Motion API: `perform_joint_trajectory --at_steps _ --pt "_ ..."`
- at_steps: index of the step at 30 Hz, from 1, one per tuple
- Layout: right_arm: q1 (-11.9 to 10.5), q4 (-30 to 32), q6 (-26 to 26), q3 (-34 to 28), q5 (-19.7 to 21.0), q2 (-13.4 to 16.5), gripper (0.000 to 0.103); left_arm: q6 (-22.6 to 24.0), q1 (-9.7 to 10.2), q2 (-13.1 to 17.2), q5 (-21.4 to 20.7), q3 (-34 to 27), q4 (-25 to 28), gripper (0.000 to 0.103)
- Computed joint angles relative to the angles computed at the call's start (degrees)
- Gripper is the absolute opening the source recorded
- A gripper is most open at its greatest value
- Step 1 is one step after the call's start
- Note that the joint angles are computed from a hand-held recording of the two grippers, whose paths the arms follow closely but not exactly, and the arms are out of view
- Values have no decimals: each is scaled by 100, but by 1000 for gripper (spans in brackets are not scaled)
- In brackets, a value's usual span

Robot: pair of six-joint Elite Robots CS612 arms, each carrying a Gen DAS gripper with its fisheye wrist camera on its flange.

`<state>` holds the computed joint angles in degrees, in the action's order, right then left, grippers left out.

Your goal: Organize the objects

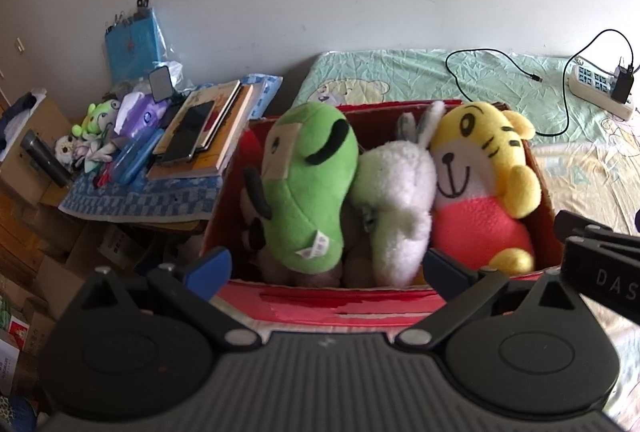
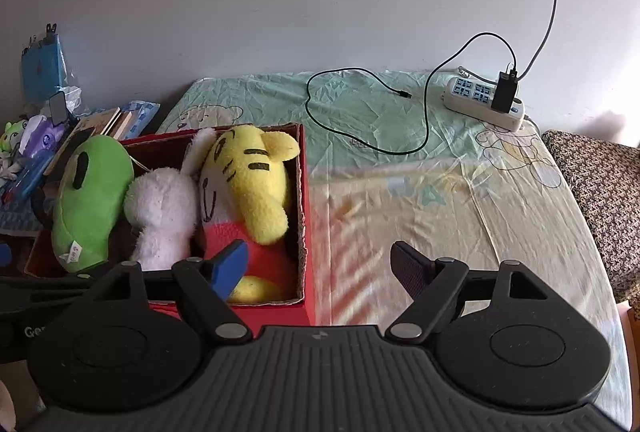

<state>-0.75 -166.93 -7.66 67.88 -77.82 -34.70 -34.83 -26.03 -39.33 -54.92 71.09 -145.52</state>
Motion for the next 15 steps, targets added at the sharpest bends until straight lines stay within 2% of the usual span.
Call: perform_joint_trajectory --at_steps 10,15 --pt "137 4 179 -50 -311 7 81 215 101 -35 -177 128 -242 102" --pt "200 171 174 -172 -346 57 82 163 185 -37 -299 138 -201 102"
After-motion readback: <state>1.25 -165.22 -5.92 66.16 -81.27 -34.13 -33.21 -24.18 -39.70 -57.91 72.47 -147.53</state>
